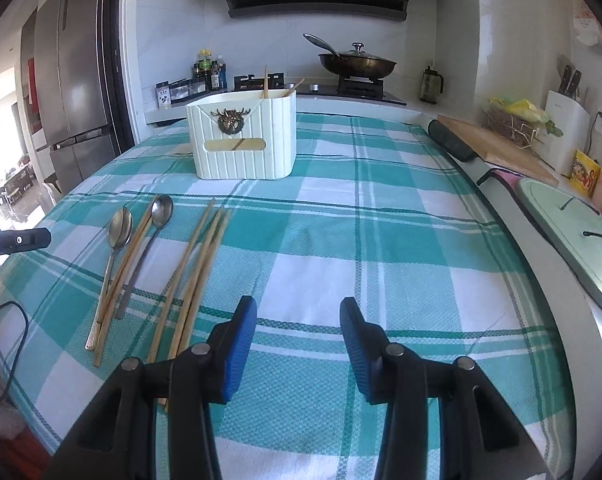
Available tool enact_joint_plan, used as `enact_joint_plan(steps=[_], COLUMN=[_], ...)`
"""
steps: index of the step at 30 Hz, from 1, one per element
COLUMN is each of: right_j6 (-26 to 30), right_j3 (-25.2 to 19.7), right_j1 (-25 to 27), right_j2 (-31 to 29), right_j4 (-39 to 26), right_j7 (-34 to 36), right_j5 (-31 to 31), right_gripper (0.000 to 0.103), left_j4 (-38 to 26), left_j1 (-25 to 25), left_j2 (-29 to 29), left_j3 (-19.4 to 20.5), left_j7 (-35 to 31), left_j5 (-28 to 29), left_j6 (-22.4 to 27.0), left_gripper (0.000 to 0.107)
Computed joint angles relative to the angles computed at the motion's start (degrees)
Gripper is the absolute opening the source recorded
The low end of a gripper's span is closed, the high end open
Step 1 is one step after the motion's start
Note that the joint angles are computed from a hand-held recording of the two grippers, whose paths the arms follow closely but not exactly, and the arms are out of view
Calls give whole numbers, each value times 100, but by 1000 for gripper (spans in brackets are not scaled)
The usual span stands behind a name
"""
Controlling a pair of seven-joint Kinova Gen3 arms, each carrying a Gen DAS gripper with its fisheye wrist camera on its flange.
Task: Organize utensils
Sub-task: 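Move the right tool to a wooden chopstick while the left tool moves to the large spoon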
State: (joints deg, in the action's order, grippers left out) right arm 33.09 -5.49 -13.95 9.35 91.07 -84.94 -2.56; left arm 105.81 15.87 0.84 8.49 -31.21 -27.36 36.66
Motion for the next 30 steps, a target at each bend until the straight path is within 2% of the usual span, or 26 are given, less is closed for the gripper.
enact_joint_plan(steps=[2, 7, 15, 22, 30], right_j6=[-67, 73, 108, 201, 720], right_j3=[-16, -107, -132, -131, -88], right_j1=[21, 71, -42, -103, -140], right_j2=[12, 229, 302, 316, 491], right_j4=[39, -106, -91, -130, -515], right_j7=[2, 164, 207, 266, 259], right_j5=[-91, -337, -361, -318, -243], right_gripper=[44, 44, 44, 44, 44], left_j4=[55, 127, -45, -514, -1021], left_j1=[38, 90, 291, 516, 806], left_j2=[40, 176, 437, 916, 1458], left_j3=[34, -23, -131, -387, -629], left_j7=[284, 495, 716, 939, 859], left_j5=[-186, -154, -304, -570, -637], left_j6=[71, 86, 127, 355, 789], left_gripper=[83, 83, 83, 83, 83])
